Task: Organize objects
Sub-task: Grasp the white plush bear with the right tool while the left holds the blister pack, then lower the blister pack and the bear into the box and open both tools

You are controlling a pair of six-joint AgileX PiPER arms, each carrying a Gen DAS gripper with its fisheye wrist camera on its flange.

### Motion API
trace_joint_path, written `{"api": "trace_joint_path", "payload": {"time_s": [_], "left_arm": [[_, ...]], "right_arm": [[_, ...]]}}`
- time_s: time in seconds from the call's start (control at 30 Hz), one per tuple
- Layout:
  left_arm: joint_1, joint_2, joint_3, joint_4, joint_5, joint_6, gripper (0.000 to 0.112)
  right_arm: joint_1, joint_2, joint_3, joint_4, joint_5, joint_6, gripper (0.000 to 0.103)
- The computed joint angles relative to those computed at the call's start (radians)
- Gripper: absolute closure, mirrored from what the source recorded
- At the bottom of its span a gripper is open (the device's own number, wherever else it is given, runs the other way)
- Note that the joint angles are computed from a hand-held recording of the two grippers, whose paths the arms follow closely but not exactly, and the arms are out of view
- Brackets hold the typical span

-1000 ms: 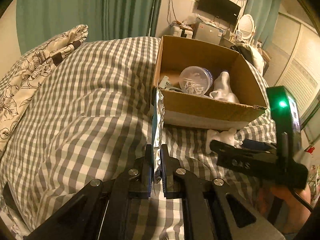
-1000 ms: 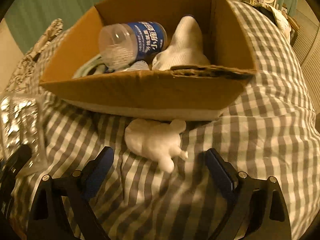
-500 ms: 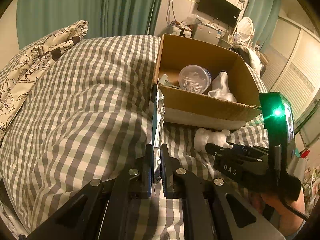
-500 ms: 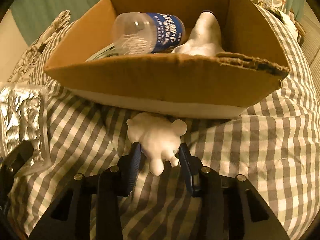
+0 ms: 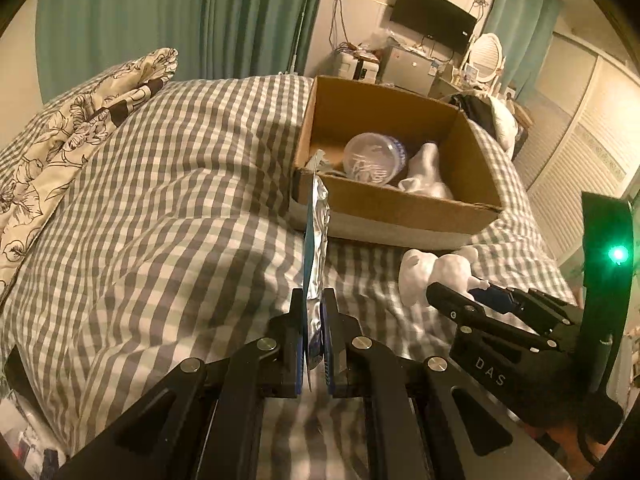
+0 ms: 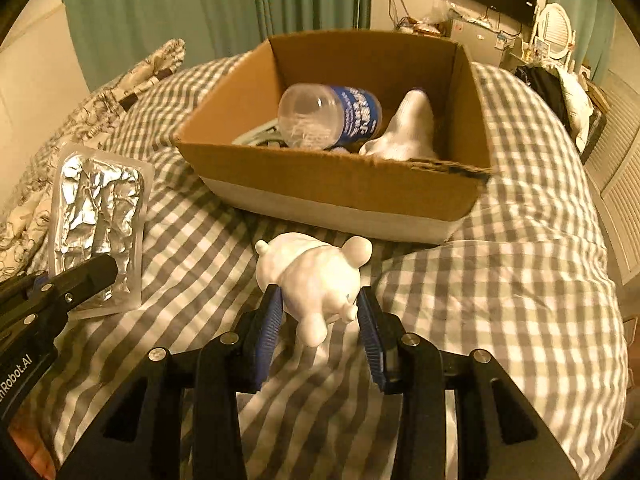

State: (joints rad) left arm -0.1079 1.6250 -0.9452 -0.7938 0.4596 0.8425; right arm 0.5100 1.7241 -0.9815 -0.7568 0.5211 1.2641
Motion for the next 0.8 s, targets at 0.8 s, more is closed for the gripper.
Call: {"api": "trace_joint_path", "payload": {"time_s": [0.8], "left_arm": [[-0.183, 0.065, -0.471, 0.38, 0.069, -0.434, 0.105]], "right_arm": [[-0.019, -0.349, -0.141, -0.11, 0.176, -0.178, 0.065]]}}
